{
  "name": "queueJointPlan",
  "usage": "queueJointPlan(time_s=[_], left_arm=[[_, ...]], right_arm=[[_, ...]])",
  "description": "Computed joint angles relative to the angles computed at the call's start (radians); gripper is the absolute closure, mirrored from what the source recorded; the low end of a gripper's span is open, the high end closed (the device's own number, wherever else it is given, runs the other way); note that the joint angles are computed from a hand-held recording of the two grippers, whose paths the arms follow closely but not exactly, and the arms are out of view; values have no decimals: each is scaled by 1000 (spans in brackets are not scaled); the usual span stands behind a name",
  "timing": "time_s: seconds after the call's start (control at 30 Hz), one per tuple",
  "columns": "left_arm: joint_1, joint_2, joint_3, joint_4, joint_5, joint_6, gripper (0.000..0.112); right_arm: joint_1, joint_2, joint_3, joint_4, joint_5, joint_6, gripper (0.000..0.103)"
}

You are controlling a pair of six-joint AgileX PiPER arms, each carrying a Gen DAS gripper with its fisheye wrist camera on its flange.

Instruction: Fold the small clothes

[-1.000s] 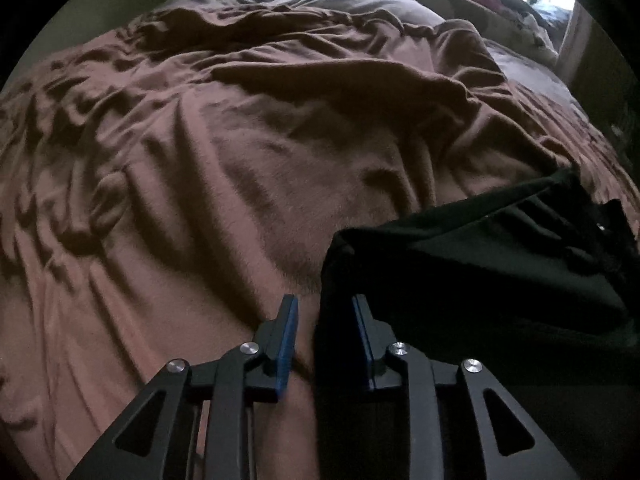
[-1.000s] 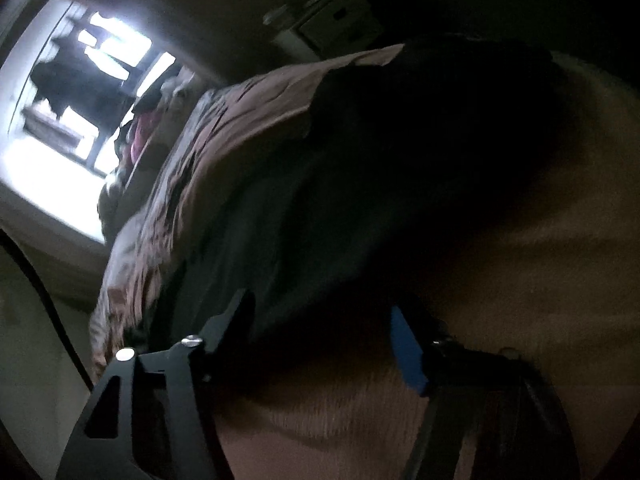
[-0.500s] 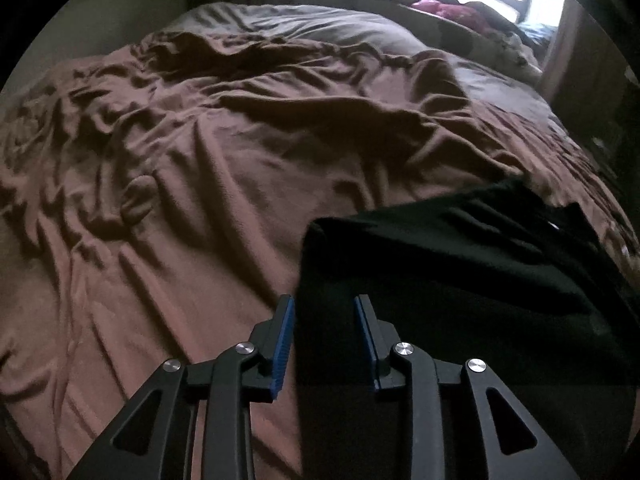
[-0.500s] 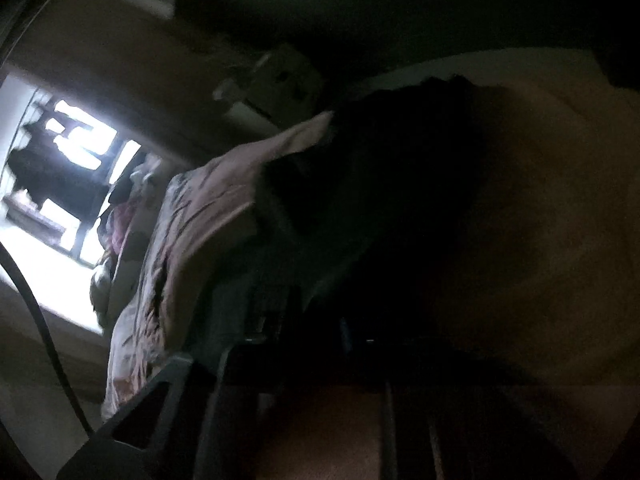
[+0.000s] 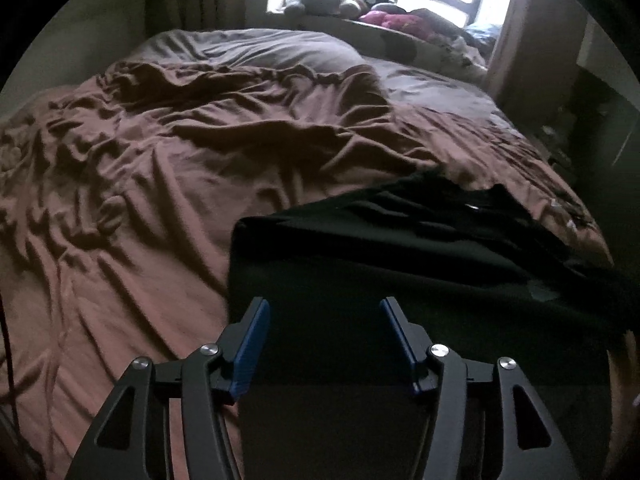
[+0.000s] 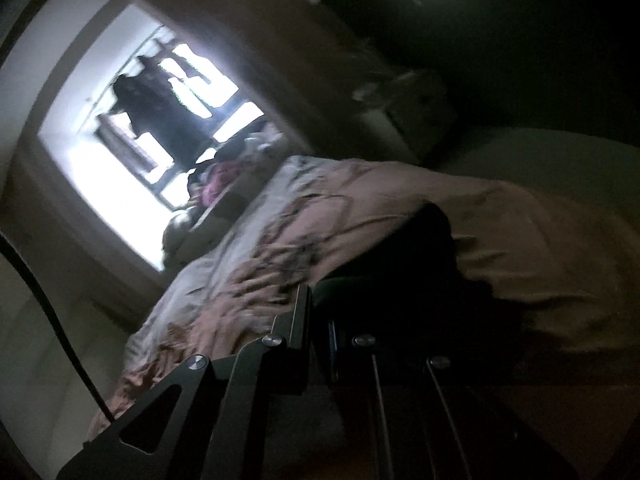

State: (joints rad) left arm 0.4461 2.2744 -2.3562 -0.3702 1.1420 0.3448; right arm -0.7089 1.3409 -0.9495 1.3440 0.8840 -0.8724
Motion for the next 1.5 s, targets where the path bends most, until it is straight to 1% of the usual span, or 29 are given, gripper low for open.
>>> queueJointPlan(time_s=[0.07,0.13,0.27,0.33,0.4,0.53,0.6,0.73,0.87,0.9,0.97,1.03,1.17,1.27,1.33,1.47,1.5], left_arm=[[2,-51,84,-29,-35,38,52],[7,-84,138,-60,-50,65,47],[17,-122,207,-111,-64,105,46],[20,-135,232,-129,-69,124,46],[22,-144,250,-144,-67,138,46],[33,-160,287,-173,-68,166,46],[40,-170,303,-184,-68,178,46],[57,-198,342,-206,-71,203,46],[78,-222,379,-228,-80,229,45],[83,-227,387,-234,-79,235,44],[91,-232,398,-239,-76,239,44],[96,-237,409,-246,-76,247,44],[101,-243,429,-256,-80,256,43],[103,-243,439,-266,-73,254,43],[102,-246,451,-271,-74,259,43],[95,-263,498,-276,-94,282,43],[92,-265,507,-277,-97,284,43]], right_arm=[[1,-25,-7,-4,40,3,99],[20,-31,-20,-3,54,8,99],[98,-45,-60,13,65,-14,99],[155,-43,-75,22,52,-21,99],[191,-62,-74,26,60,-27,99],[303,-49,-116,55,28,-36,99],[378,-18,-133,85,-16,-66,99],[481,52,-157,131,-52,-138,99],[536,123,-187,140,-42,-173,99],[535,156,-222,129,-27,-167,99],[560,183,-244,115,-25,-164,99],[540,179,-262,75,17,-133,99],[564,191,-286,-23,42,-52,99],[599,249,-305,-68,45,-34,99],[629,257,-312,-113,35,6,99],[688,321,-359,-190,35,62,99],[697,316,-354,-214,35,75,99]])
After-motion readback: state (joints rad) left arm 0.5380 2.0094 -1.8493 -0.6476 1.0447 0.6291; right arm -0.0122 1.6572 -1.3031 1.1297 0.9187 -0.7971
